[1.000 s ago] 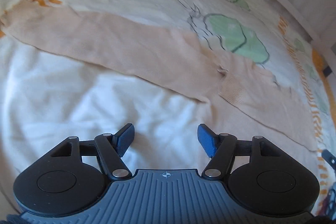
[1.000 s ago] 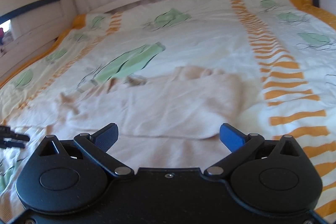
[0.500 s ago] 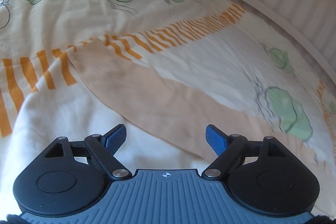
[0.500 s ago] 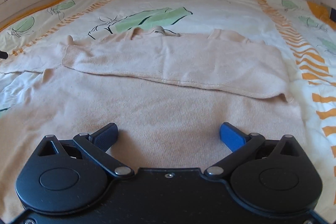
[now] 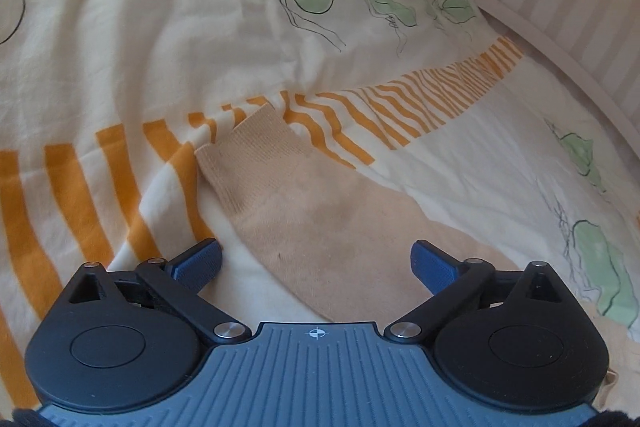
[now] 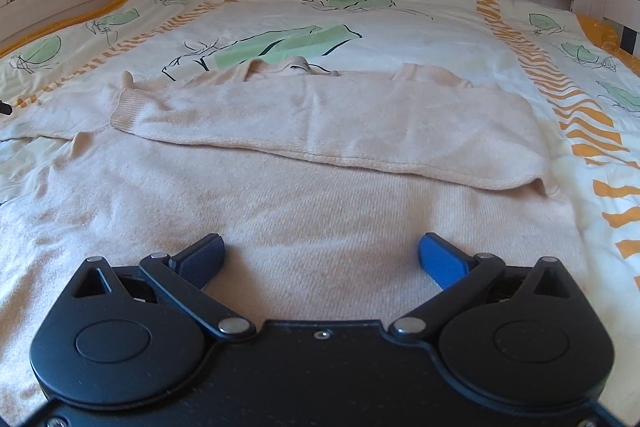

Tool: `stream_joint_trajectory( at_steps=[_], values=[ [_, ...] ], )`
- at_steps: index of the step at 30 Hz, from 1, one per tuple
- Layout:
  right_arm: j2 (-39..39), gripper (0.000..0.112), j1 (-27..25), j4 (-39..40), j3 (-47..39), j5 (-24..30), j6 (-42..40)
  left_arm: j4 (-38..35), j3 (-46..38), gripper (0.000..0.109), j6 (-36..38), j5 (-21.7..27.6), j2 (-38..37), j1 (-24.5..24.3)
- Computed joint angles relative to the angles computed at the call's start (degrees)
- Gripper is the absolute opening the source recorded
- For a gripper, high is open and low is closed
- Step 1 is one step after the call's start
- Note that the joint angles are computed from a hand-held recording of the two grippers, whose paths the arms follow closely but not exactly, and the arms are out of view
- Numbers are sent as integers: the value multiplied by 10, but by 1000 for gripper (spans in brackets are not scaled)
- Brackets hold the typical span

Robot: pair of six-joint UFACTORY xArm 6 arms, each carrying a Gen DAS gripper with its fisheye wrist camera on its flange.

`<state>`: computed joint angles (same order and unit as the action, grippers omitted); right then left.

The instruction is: Fold small clothes

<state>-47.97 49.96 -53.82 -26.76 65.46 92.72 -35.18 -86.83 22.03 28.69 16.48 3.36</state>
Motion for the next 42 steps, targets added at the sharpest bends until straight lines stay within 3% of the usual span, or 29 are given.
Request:
stream_joint_trajectory(
  at_steps=[5, 13, 20, 25, 26, 27, 28, 29, 30, 33, 35, 42],
  values=[
    [0, 103, 0, -1, 1, 0, 1, -33, 12, 102, 15, -11, -10, 2],
    [0, 103, 0, -1, 0, 0, 1, -179, 16, 102, 70, 20, -14, 30],
    [1, 103, 0, -1, 0, 0, 2, -110, -15, 102, 46, 6, 14, 15],
    [2, 103, 0, -2, 0, 0, 2, -18, -59, 100, -11, 4, 46, 7],
    [2, 103, 0, -2, 0, 0, 2, 1, -65, 93, -18, 3, 50, 6],
    [1, 103, 0, -2, 0, 0, 2, 15, -65, 75, -18, -2, 51, 4],
    [4, 103, -1, -2, -1, -2, 3, 28, -65, 64, -17, -7, 51, 3],
    [4, 103, -1, -3, -1, -2, 3, 55, -62, 41, -33, -13, 50, 3],
    [4, 103, -1, -3, -1, -2, 3, 79, -60, 29, -49, -14, 48, 3],
    [2, 103, -1, -3, 0, -3, 4, 89, -60, 13, -51, 1, 35, 4],
    [0, 103, -2, -4, 2, -4, 4, 104, -50, 11, -61, 4, 15, -2],
    [-3, 103, -4, -7, 5, -8, 7, 41, -1, 10, 9, 14, -84, -56]
  ],
)
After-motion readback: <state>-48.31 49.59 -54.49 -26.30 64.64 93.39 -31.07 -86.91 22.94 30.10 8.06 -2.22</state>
